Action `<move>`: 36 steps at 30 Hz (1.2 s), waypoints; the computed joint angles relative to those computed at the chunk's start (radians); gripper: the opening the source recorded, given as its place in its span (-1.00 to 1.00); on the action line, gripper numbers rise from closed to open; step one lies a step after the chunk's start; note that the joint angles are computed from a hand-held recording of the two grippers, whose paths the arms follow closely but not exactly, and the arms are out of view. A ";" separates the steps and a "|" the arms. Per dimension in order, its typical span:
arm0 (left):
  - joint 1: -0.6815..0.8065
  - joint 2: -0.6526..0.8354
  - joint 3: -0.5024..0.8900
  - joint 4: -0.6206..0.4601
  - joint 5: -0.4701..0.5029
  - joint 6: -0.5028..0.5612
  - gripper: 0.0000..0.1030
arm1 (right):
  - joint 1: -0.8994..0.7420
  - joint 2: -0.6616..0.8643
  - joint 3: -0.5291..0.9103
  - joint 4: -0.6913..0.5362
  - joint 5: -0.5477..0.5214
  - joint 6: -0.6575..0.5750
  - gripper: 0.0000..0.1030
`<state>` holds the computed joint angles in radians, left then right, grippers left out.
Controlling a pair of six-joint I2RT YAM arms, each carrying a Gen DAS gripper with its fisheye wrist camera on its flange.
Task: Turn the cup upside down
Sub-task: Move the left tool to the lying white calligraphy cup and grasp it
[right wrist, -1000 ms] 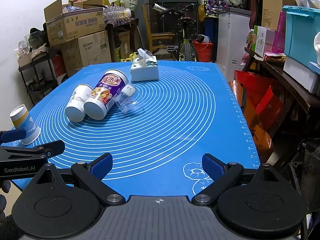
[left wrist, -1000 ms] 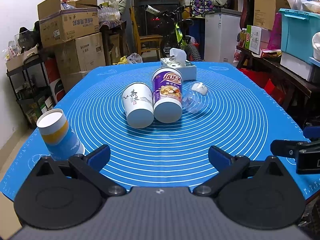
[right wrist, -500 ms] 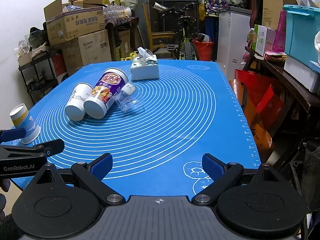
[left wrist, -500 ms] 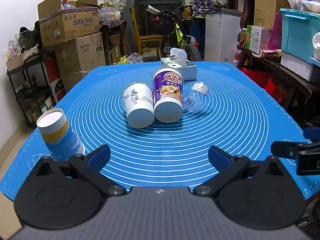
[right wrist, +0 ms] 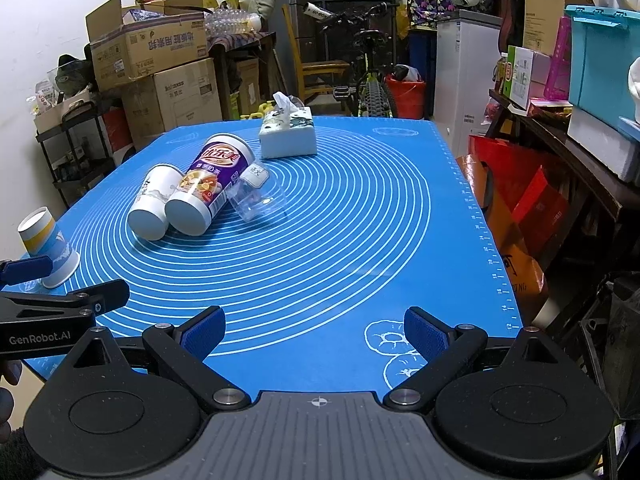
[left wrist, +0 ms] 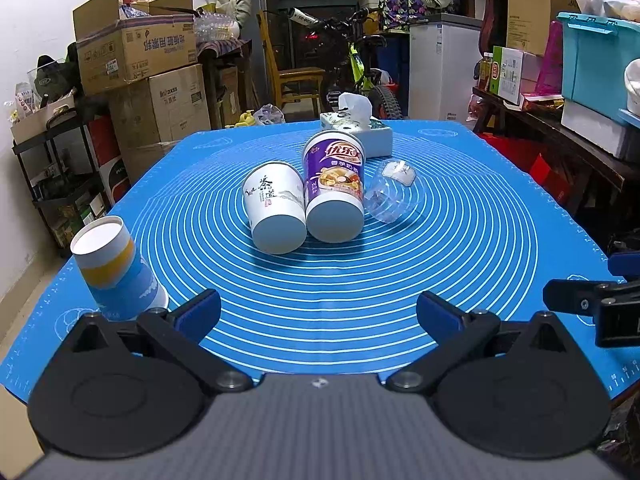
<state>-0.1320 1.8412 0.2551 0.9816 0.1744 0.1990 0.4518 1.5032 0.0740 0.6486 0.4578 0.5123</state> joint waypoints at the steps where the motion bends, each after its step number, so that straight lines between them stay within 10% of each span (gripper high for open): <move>1: 0.000 0.001 0.000 0.000 0.000 0.000 0.99 | -0.004 0.005 -0.001 0.007 -0.004 -0.002 0.87; 22: -0.004 0.036 0.036 -0.009 -0.009 -0.005 0.99 | -0.036 0.068 -0.006 0.099 -0.027 -0.025 0.87; 36: 0.053 0.178 0.362 -0.213 0.041 -0.052 0.99 | -0.222 0.204 0.137 0.161 -0.155 -0.138 0.87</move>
